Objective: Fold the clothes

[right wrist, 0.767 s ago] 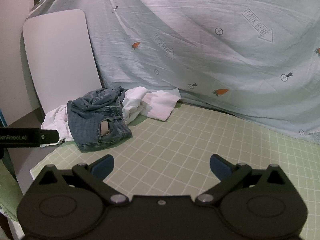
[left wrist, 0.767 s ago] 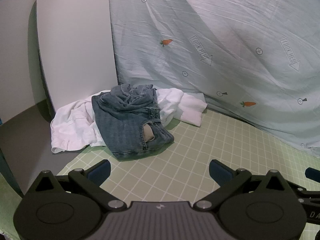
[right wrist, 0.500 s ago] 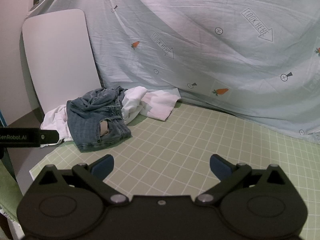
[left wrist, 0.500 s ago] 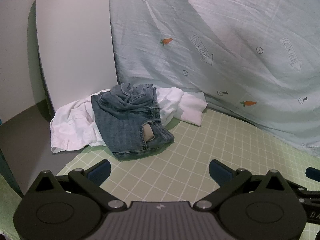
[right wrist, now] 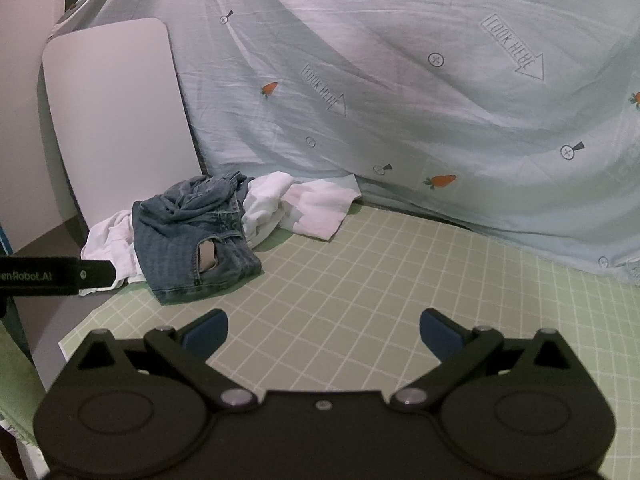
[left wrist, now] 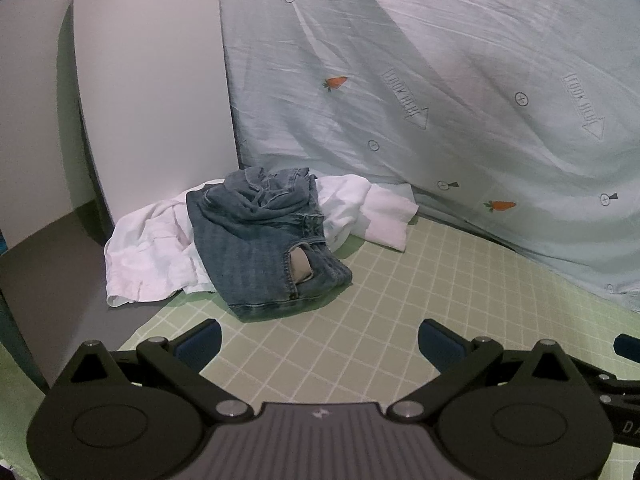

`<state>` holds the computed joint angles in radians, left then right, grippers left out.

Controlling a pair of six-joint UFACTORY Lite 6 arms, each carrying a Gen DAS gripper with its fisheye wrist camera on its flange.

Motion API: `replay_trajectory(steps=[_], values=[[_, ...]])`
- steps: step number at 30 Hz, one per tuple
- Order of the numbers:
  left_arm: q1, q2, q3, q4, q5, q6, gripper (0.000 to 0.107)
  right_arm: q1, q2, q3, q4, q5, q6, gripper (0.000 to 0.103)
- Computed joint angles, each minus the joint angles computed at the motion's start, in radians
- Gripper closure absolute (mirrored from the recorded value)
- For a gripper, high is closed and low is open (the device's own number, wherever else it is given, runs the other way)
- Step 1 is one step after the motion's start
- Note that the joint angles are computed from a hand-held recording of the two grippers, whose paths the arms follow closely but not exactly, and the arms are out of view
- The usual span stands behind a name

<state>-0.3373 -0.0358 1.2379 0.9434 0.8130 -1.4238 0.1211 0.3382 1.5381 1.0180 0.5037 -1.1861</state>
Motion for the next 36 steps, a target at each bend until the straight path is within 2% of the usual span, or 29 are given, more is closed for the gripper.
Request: replay_trajectory(steps=[36], values=[[0.040, -0.013, 0.014, -0.062, -0.012, 0.079, 0.004, -0.006, -0.013, -0.018, -0.017, 0.002, 0.021, 0.000]])
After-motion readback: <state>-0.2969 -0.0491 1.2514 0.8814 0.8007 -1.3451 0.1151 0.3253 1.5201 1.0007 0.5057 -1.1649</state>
